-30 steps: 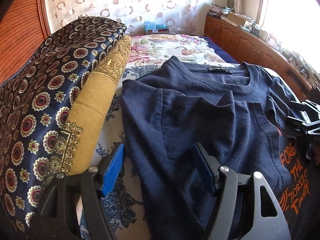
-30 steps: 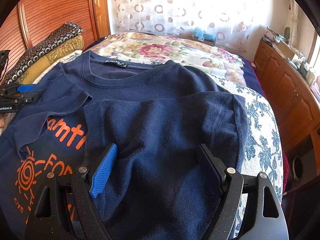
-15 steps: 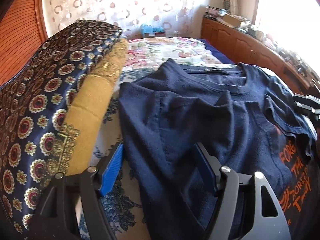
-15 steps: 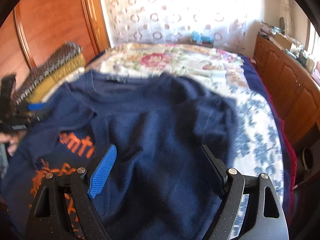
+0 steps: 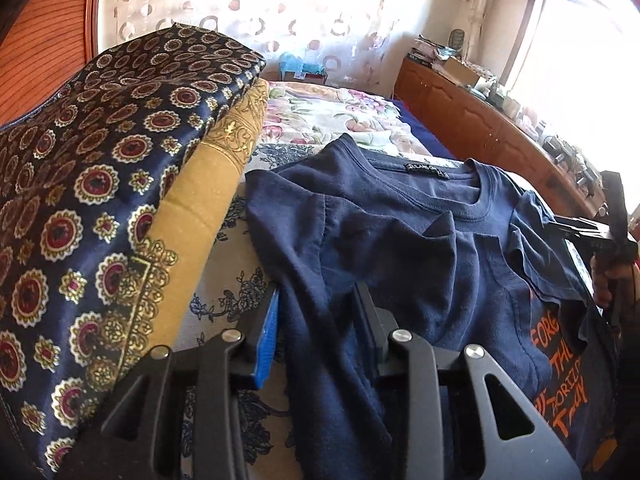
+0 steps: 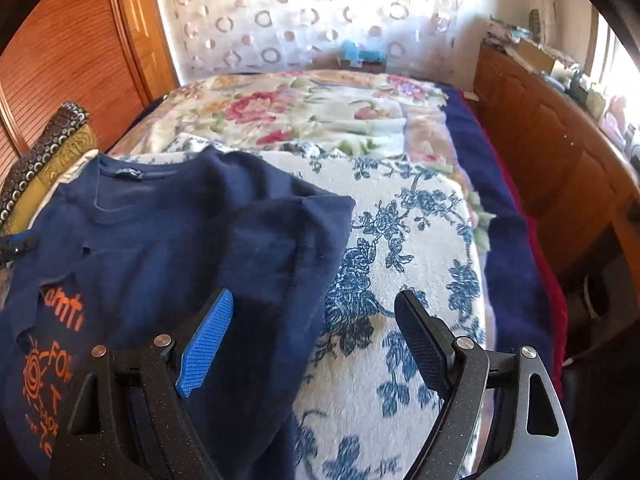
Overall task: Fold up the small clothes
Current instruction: 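Grasp the navy T-shirt hem with both grippers, then lift the held shirt high off the bed with both grippers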
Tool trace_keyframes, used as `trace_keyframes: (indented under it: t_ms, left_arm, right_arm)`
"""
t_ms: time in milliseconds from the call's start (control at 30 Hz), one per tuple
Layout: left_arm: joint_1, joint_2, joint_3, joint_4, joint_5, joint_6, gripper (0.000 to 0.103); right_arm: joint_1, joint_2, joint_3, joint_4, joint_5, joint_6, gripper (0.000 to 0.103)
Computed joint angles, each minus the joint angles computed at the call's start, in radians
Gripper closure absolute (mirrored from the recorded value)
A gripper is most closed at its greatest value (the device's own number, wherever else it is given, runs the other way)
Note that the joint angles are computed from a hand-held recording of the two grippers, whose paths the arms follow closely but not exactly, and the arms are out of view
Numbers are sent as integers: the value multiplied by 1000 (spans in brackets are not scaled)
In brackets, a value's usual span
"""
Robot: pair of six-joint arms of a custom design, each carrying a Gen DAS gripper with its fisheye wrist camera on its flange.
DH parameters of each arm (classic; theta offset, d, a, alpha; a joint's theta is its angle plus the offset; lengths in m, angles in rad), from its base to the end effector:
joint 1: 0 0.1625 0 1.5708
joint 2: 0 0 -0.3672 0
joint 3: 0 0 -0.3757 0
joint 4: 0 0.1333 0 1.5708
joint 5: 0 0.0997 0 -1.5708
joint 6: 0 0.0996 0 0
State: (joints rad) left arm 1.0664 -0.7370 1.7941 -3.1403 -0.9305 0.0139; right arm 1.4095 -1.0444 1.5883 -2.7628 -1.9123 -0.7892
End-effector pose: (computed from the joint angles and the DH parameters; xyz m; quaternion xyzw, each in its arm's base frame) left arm -0.1128 -0.6032 0.0613 0.1582 0.9080 -0.3072 0.2369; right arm -0.0045 -0.6498 0.2709 0.2370 -0.9052 0.2053 0.2868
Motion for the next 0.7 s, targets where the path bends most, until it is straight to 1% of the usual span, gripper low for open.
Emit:
trace_keyframes:
  t_ms: [33,67,133,167,200,233,267,300,333,367,400,467,567,700]
  left_arm:
    - [2,-4,5,-6,-23,13,90]
    - [3,-7,10,-18,-35,24,94]
    - [-6,-2,12,-36,-16,40,97]
    - [-11,-1,20,-62,-20,57,100]
    - [-14,-3,21,-64,-24,59,100]
    - [-21,-5,27,-78,-26,64,100]
    - [-29,-5,39,-118,-27,77,101]
    - [-35,-13,54,-148,-34,86,101]
    - [-50,-20,74,-182,-41,94,101]
    - [-67,-25,92,-212,-32,103,102]
    - [-80,-31,107,-237,-25,116,102]
    - [-120,-52,158,-310,-16,140,102]
    - [-167,-95,221,-372,-5,149,102]
    - [-243,-187,361,-467,21,143,102]
  right_arm:
    - [-1,6,-3,-10,6,-8,23]
    - [0,7,-5,-8,8,-17,28]
    - [3,10,-15,14,20,-24,32]
    - [7,16,-20,18,19,-29,35]
    - [11,23,-25,14,12,-36,39]
    - [19,34,-24,-6,-4,-57,53]
    - [21,31,-17,-10,-2,-68,71]
    - [24,30,-20,14,7,-66,81]
    - [31,32,-14,0,-2,-67,97]
    - [45,36,5,-57,-30,-76,98]
    - [51,32,24,-94,-30,-83,98]
    - [59,-1,72,-139,12,-83,98]
    - [72,-75,160,-213,78,-87,99]
    - [81,-199,278,-252,139,-84,99]
